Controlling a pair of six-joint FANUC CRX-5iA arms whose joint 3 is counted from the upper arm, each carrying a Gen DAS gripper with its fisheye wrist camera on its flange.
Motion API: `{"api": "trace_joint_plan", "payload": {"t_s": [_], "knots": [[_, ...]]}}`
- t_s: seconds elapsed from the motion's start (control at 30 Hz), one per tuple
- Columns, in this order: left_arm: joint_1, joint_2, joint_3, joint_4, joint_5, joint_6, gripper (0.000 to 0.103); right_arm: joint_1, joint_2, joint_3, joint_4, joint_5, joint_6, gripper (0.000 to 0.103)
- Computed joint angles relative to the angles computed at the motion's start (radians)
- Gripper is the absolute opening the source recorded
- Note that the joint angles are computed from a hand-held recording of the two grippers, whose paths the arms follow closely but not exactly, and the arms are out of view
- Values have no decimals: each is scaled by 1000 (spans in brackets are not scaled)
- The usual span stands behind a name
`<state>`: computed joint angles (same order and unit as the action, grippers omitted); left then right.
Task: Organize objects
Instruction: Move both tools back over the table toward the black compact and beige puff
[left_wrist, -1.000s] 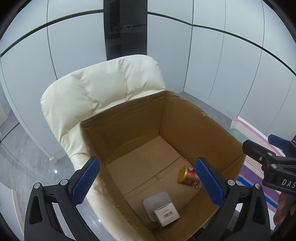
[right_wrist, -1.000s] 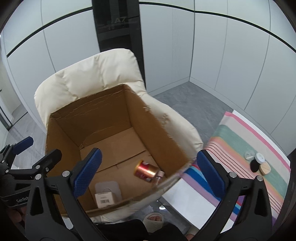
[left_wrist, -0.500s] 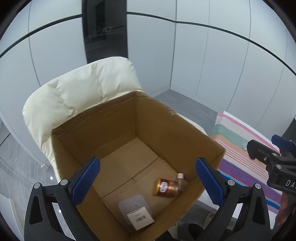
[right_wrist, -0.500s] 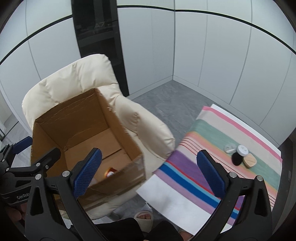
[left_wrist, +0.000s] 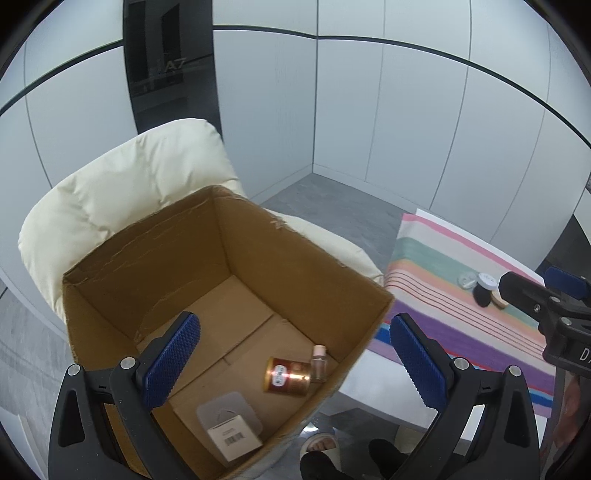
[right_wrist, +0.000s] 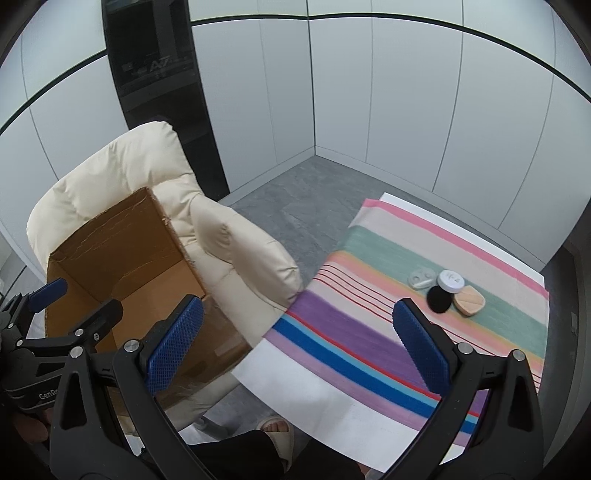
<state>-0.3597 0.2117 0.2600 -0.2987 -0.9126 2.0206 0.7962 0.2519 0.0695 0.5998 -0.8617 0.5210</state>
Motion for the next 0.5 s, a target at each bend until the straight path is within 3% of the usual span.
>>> {"api": "trace_joint_plan", "payload": {"t_s": [0.5], "knots": [[-53, 70, 75, 31, -3, -39, 103, -36, -78, -98, 35, -3, -56, 103]]}}
